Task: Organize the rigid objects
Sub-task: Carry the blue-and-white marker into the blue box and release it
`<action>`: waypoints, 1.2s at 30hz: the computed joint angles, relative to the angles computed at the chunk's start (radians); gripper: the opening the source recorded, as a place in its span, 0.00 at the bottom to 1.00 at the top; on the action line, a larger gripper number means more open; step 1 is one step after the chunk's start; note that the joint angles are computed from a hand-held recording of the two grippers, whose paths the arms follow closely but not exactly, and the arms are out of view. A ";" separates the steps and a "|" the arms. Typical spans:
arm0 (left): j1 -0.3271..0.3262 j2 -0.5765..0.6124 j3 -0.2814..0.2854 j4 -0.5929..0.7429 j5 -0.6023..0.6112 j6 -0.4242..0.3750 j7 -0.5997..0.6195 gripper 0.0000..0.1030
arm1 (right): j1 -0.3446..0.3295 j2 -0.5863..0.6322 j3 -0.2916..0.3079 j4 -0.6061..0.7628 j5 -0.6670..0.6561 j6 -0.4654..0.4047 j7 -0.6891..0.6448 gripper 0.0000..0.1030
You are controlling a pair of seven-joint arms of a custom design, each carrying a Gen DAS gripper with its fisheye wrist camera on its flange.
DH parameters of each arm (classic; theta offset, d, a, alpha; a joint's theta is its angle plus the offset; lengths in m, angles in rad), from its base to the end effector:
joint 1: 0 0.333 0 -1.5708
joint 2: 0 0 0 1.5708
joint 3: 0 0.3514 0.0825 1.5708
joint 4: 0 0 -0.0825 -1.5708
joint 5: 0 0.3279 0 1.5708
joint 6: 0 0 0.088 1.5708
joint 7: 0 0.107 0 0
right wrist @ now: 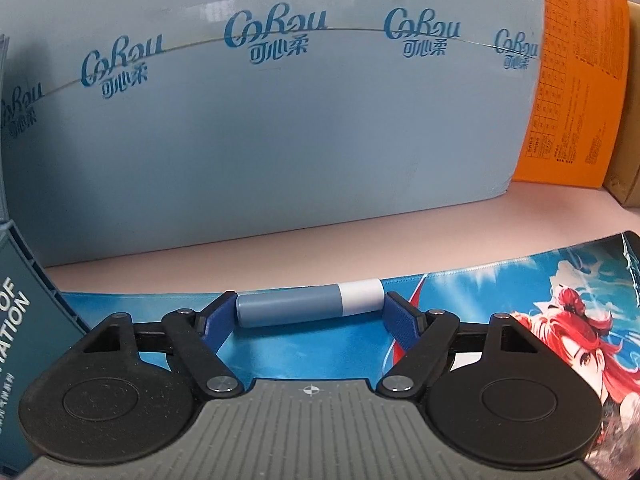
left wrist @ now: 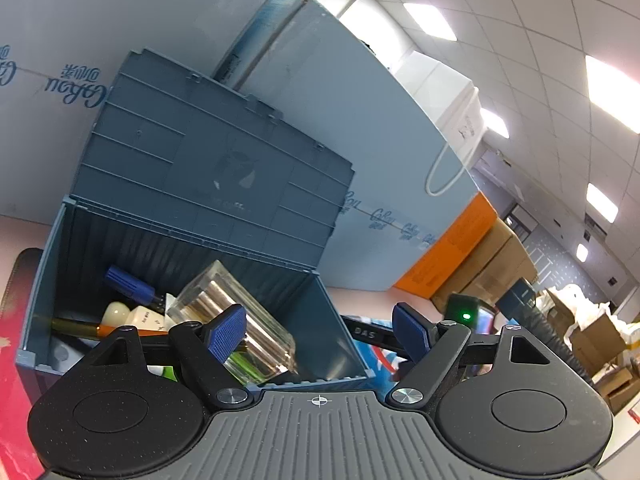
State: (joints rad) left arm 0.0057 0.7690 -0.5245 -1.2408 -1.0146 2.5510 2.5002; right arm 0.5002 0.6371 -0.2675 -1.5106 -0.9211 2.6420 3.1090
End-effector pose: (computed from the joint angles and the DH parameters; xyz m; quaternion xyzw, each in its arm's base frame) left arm 0.7211 -0.2334 0.4535 0.4373 -0.7035 0.5549 0.0774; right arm 0.6790 0.2313 0.4038 -0.4683 0.7759 -0.3441 0.2454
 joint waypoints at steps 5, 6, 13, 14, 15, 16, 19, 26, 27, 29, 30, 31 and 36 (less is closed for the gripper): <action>0.001 0.005 0.004 0.007 0.001 0.012 -0.022 0.79 | 0.065 -0.047 -0.030 -0.026 -0.113 -0.018 0.116 0.74; 0.002 0.006 0.005 0.008 0.001 0.016 -0.028 0.79 | 0.076 -0.053 -0.029 -0.022 -0.142 -0.026 0.139 0.74; 0.021 0.010 -0.003 0.017 -0.013 0.037 -0.056 0.79 | 0.135 -0.113 0.004 0.000 -0.386 -0.033 0.296 0.74; 0.026 0.010 -0.007 0.016 -0.022 0.041 -0.055 0.79 | 0.134 -0.120 0.011 0.009 -0.421 -0.020 0.309 0.74; 0.031 0.009 -0.010 0.015 -0.030 0.048 -0.052 0.79 | 0.138 -0.120 0.021 0.022 -0.453 -0.016 0.323 0.74; 0.036 0.006 -0.013 0.012 -0.040 0.056 -0.049 0.79 | 0.137 -0.118 0.034 0.036 -0.474 -0.011 0.326 0.74; 0.045 0.001 -0.017 0.008 -0.065 0.086 -0.041 0.79 | 0.127 -0.102 0.078 0.084 -0.517 0.012 0.329 0.74; 0.061 0.018 -0.018 0.037 -0.091 0.091 -0.073 0.82 | 0.074 0.004 0.164 0.235 -0.285 0.096 0.132 0.74; 0.065 0.019 -0.020 0.039 -0.095 0.089 -0.073 0.83 | 0.061 0.023 0.186 0.256 -0.218 0.093 0.077 0.74; 0.071 0.021 -0.024 0.040 -0.106 0.088 -0.072 0.83 | 0.052 0.060 0.221 0.308 -0.105 0.050 -0.021 0.74; 0.074 0.023 -0.025 0.042 -0.110 0.083 -0.073 0.83 | 0.063 0.076 0.228 0.333 -0.064 0.017 -0.049 0.74; 0.076 0.025 -0.024 0.047 -0.110 0.076 -0.077 0.83 | 0.063 0.095 0.240 0.363 -0.016 -0.013 -0.090 0.74; 0.076 0.036 -0.019 0.063 -0.113 0.057 -0.094 0.83 | 0.084 0.116 0.238 0.395 0.118 -0.076 -0.192 0.74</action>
State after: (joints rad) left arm 0.0815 0.8054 -0.5433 -1.1775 -1.1277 2.6085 2.4063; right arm 0.5837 0.7528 -0.0294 -1.1158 -0.8035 2.5663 2.9170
